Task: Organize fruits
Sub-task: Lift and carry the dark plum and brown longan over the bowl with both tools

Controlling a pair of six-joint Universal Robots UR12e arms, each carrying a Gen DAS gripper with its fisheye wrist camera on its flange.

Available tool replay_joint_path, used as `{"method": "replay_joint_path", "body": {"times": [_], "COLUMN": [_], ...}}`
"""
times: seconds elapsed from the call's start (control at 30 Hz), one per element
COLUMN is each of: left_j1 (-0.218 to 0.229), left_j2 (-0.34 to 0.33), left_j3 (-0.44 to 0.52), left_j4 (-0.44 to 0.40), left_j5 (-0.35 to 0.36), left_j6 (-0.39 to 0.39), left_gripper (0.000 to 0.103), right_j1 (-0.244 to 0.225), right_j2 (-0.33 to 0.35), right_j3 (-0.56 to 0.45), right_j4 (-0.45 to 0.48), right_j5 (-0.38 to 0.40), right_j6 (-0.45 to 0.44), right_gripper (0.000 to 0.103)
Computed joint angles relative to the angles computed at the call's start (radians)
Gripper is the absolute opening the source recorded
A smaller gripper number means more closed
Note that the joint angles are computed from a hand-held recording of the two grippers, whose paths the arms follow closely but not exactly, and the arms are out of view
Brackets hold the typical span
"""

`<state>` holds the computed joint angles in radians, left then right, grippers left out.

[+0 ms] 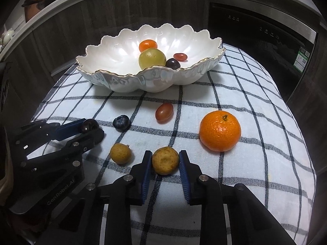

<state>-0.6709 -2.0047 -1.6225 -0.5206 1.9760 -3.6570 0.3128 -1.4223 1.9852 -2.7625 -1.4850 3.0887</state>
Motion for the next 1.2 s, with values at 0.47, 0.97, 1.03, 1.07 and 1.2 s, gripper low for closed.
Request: {"method": "replay_joint_path", "body": {"times": [0.47, 0.97, 1.03, 1.07, 1.2], "left_j1": [-0.004, -0.01, -0.011, -0.011, -0.01], "left_j2": [0.006, 0.021, 0.023, 0.024, 0.029], "left_j3": [0.003, 0.002, 0.003, 0.003, 0.004], "left_j4": [-0.013, -0.014, -0.017, -0.017, -0.023], "left_j5": [0.026, 0.059, 0.065, 0.066, 0.068], "left_j6": [-0.019, -0.049, -0.054, -0.055, -0.07], "left_gripper": [0.027, 0.027, 0.027, 0.027, 0.027], "right_j1": [-0.007, -0.01, -0.01, -0.01, -0.008], "right_j2": [-0.005, -0.016, -0.017, -0.018, -0.018], "right_j3": [-0.002, -0.008, -0.009, -0.01, -0.015], "right_j4": [-0.015, -0.026, -0.028, -0.03, -0.035], "right_j5": [0.007, 0.0, -0.001, -0.001, 0.001], "right_j6": [0.01, 0.021, 0.022, 0.022, 0.019], "right_gripper": [0.028, 0.028, 0.028, 0.028, 0.028]}}
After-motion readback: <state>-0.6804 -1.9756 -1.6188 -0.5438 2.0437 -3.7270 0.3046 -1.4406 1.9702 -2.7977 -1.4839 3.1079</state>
